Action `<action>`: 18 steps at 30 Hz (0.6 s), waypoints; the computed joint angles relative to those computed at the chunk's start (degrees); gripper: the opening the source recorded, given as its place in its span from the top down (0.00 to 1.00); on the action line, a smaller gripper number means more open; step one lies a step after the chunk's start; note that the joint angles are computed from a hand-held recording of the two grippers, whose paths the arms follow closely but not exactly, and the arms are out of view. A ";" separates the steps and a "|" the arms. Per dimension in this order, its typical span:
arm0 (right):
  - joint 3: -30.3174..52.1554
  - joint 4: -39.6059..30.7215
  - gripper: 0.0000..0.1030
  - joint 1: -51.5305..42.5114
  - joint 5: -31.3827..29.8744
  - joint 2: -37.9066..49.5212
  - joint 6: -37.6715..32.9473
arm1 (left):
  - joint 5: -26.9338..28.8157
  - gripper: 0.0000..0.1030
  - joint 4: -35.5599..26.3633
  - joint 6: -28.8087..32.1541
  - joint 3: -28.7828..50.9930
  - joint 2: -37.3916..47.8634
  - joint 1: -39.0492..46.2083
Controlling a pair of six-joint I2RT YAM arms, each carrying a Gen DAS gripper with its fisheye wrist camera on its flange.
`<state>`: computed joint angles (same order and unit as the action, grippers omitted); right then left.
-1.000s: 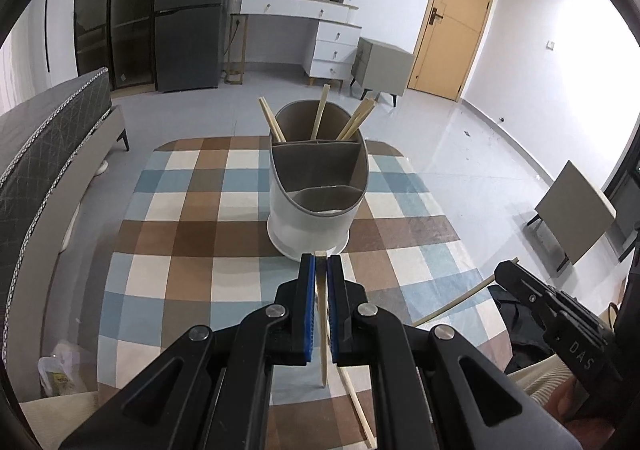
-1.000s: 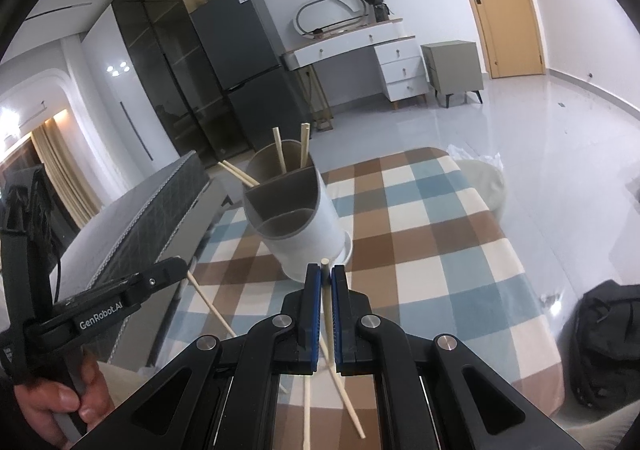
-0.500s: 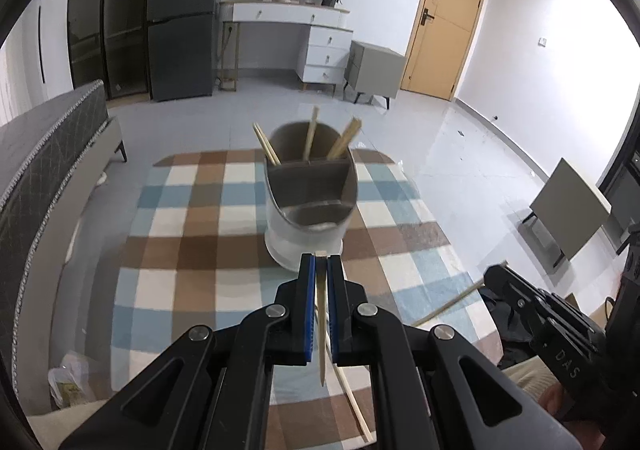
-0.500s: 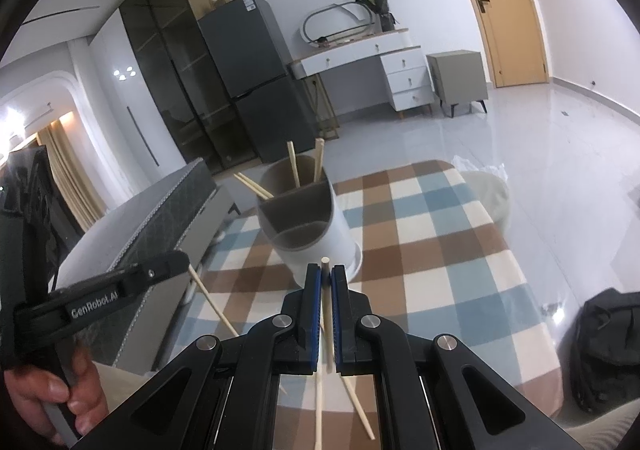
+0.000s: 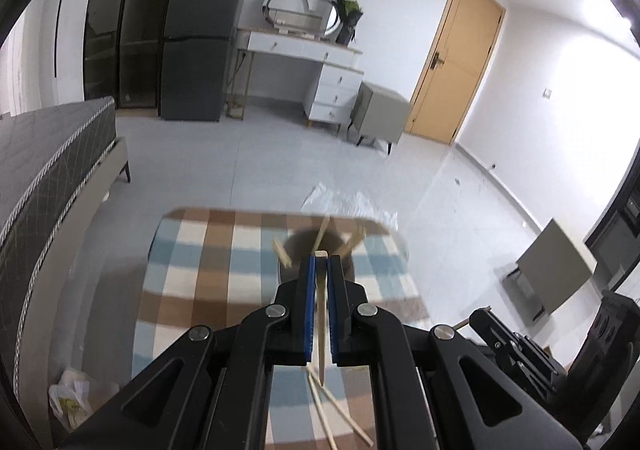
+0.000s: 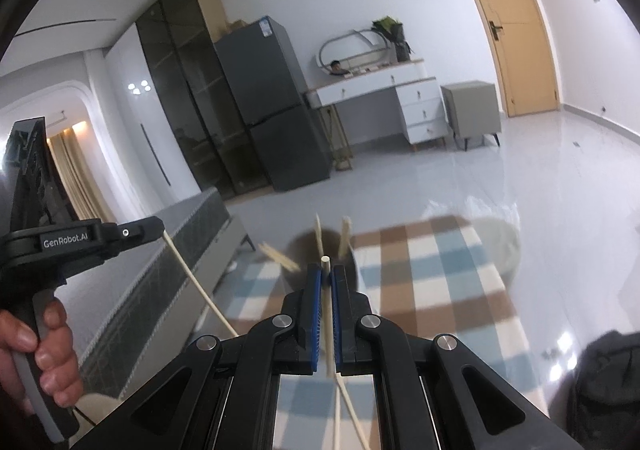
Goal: Organize utensils
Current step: 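Lower the chopstick into the caddy and open the right gripper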
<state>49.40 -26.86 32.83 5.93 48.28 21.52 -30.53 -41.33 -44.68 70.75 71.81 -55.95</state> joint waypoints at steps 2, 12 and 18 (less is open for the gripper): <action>2.90 0.82 0.96 -1.11 -1.19 2.61 -1.25 | 0.68 0.99 0.34 1.95 1.97 0.58 1.89; 16.37 5.56 0.96 -4.62 -4.94 17.59 -6.22 | 7.49 0.99 5.89 8.22 7.62 6.35 12.04; 21.08 7.78 0.96 -5.72 -6.06 24.68 -6.96 | 10.64 0.99 9.09 8.68 9.16 10.19 16.33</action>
<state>70.48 -19.09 27.11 -0.14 72.96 14.56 -19.89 -32.23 -36.00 79.91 82.00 -39.62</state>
